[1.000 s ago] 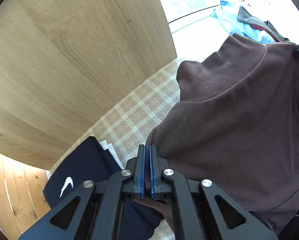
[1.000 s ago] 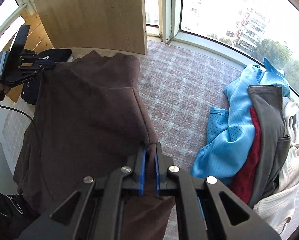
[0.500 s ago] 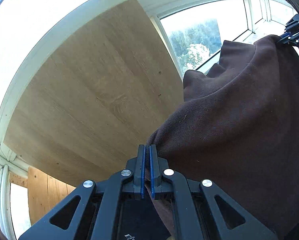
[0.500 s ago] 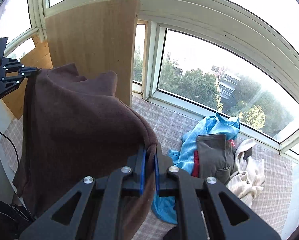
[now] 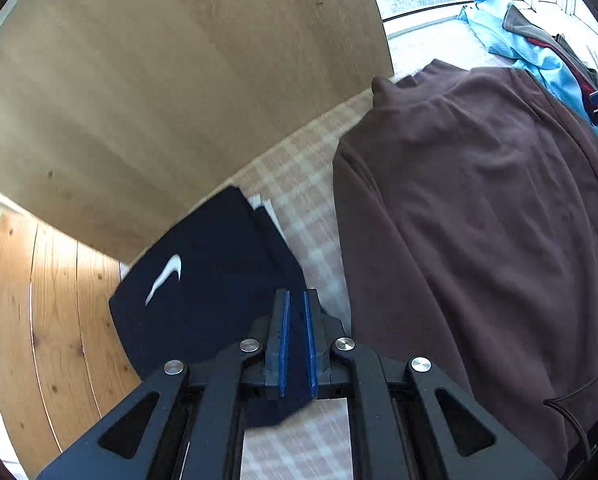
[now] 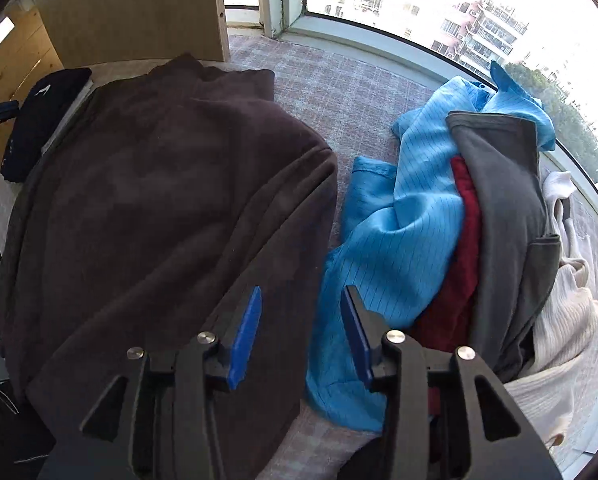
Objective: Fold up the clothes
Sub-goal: 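Pull the jacket hem with both grippers to spread it flat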
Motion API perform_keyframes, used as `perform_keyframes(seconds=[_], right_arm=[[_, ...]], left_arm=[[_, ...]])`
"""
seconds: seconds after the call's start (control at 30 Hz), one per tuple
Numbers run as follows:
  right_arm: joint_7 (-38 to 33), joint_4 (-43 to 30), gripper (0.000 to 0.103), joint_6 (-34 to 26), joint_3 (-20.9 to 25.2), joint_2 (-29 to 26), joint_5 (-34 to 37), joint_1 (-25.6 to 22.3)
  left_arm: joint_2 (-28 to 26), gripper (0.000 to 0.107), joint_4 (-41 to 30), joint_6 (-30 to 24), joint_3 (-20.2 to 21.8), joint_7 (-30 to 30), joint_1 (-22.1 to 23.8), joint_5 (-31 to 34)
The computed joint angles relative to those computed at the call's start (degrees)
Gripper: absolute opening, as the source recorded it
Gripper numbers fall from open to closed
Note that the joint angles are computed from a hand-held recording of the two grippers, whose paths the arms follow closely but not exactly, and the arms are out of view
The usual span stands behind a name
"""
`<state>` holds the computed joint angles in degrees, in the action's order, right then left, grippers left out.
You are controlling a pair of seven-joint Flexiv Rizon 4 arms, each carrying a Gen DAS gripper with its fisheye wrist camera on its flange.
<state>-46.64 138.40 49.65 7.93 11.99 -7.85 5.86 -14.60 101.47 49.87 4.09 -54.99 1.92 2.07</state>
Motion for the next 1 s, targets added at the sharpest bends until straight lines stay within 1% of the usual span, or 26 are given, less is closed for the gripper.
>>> perform_keyframes(seconds=[0.1,0.17,0.2,0.27,0.33,0.4,0.43,0.5,0.53,0.57,0.63,0.67,0.73,0.77,0.8,0.87,0.9,0.93,0.97,1.0], right_arm=[[4.5,5.0,0.041,1.2,4.3,5.7,6.7,3.9],[8.5,7.6,0.041,1.8,6.8,9.0,11.7,7.4],[10.7,8.3,0.041,1.1,8.0,10.3,13.8,9.3],[15.0,8.8,0.041,-1.3,10.4,12.2,16.2,13.0],[19.3,8.9,0.041,-2.0,12.5,13.2,17.7,16.1],[23.9,8.5,0.041,-3.1,14.3,13.5,18.1,18.8],[26.5,8.3,0.041,-3.6,15.3,13.5,17.7,19.8],[31.7,8.3,0.044,-3.6,17.0,13.5,17.2,21.8],[34.2,8.4,0.047,-3.1,17.7,13.3,17.1,22.8],[36.8,8.6,0.048,-2.2,18.4,13.0,17.0,23.6],[40.0,8.8,0.050,-0.6,18.6,11.4,17.5,25.8],[40.7,8.9,0.050,0.3,18.5,10.2,17.2,26.8],[41.3,8.9,0.050,1.9,18.0,7.6,16.7,28.4],[41.6,8.9,0.050,2.5,17.7,6.5,16.3,28.9],[42.2,9.3,0.050,3.5,17.7,5.7,15.8,29.1],[43.8,10.3,0.050,5.6,17.8,4.8,14.2,29.2],[44.8,10.8,0.048,6.4,18.0,4.8,13.2,29.2],[45.0,10.8,0.027,5.6,18.0,5.2,12.2,29.4],[45.3,11.0,0.001,5.0,18.0,5.7,11.4,29.5],[46.4,11.7,0.002,5.4,18.3,7.0,11.2,29.5]], left_arm=[[8.6,0.008,11.5,-0.3,2.9,-1.1,0.9,1.1],[13.6,0.008,18.1,-2.0,4.2,-1.3,2.1,1.3],[15.5,0.008,21.2,-2.8,4.6,-1.1,2.7,0.8],[18.7,0.008,26.3,-4.2,5.3,-0.7,4.0,0.2],[20.6,0.008,30.1,-4.1,5.5,-0.5,4.9,-0.3],[21.9,0.009,33.4,-4.3,5.5,1.6,5.1,-3.6],[22.4,0.011,34.4,-4.8,5.4,2.7,5.0,-4.8],[23.0,0.024,36.3,-4.8,4.9,3.6,5.0,-5.5],[23.0,0.027,36.9,-4.8,4.6,3.6,5.0,-5.7],[22.8,0.024,37.4,-4.5,4.3,3.7,4.9,-6.0],[22.8,0.024,38.1,-3.2,3.7,3.1,4.8,-5.9],[22.7,0.021,38.3,-2.7,3.5,2.8,4.7,-5.9],[22.8,0.015,38.2,-3.5,3.5,3.2,4.5,-7.1],[22.9,0.007,38.3,-3.8,3.6,3.7,4.4,-7.8],[23.1,0.004,38.4,-3.8,3.6,3.6,4.4,-7.8],[23.4,0.003,38.4,-3.9,3.5,3.5,4.4,-7.7],[23.7,0.002,38.5,-3.9,3.5,3.4,4.4,-7.9],[24.0,0.002,38.6,-4.0,3.6,3.3,4.3,-8.0],[24.4,0.002,38.6,-4.0,3.6,3.3,4.3,-8.1],[25.0,0.002,38.7,-4.2,3.7,3.3,4.3,-8.3]])
